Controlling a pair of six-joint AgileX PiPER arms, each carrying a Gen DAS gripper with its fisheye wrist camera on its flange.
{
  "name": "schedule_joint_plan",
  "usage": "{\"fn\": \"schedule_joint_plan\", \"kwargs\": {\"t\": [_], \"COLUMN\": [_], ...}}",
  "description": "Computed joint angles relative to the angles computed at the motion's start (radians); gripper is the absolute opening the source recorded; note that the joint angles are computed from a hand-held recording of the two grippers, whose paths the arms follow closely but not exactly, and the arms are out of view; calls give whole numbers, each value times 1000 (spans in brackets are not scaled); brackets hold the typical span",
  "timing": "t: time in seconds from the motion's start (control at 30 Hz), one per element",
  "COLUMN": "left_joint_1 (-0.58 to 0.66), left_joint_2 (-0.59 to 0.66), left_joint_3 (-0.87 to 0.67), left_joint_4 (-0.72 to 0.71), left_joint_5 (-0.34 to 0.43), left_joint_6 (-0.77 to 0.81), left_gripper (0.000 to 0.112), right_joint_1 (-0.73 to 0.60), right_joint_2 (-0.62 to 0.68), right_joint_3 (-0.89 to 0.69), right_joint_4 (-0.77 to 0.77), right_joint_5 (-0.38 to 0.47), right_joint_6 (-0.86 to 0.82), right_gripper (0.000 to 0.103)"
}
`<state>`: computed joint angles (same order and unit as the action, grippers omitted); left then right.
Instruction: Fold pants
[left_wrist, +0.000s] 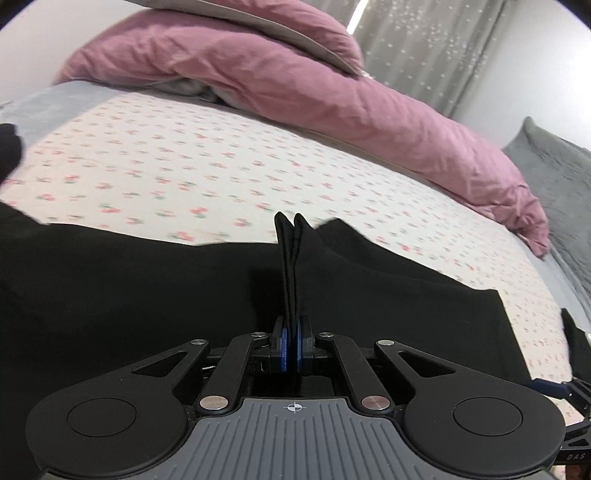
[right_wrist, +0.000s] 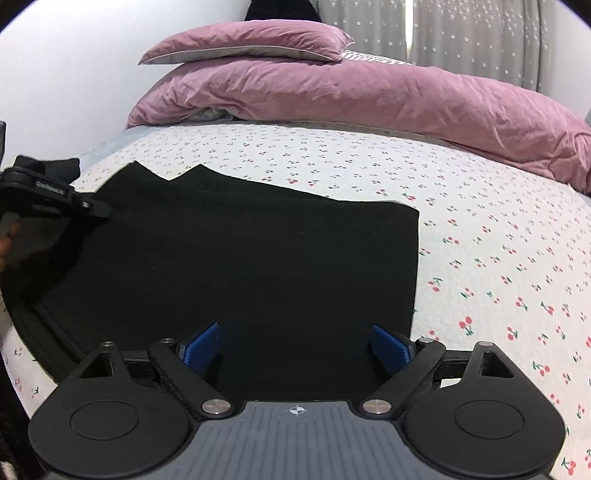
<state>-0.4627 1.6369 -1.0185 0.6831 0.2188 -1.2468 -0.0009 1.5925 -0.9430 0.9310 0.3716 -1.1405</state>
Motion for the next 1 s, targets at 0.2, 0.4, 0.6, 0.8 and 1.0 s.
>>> {"fn": "schedule_joint_plan", "kwargs": {"t": [0.2, 0.4, 0.6, 0.8, 1.0], "left_joint_1": [118, 226, 227, 249, 217], "left_joint_2": [-80, -149, -185, -182, -133], "left_joint_3": [71, 117, 137, 143, 121], "left_joint_4": [-219, -314, 112, 275, 339], "left_joint_5": [20, 40, 189, 295, 387], "left_joint_6": [241, 347, -74, -218, -298], "left_gripper": [2, 3, 3, 3, 7], "right_joint_1": [49, 88, 117, 138, 143], "right_joint_2": [13, 35, 49, 64, 66], "right_joint_3": [-18, -46, -62, -72, -72], "right_joint_4": [-27, -69, -74, -101, -110], "right_joint_5": [-9, 0, -3, -14, -12], "right_joint_6": [15, 55, 57, 90, 100], "right_gripper": [90, 90, 90, 90, 90]}}
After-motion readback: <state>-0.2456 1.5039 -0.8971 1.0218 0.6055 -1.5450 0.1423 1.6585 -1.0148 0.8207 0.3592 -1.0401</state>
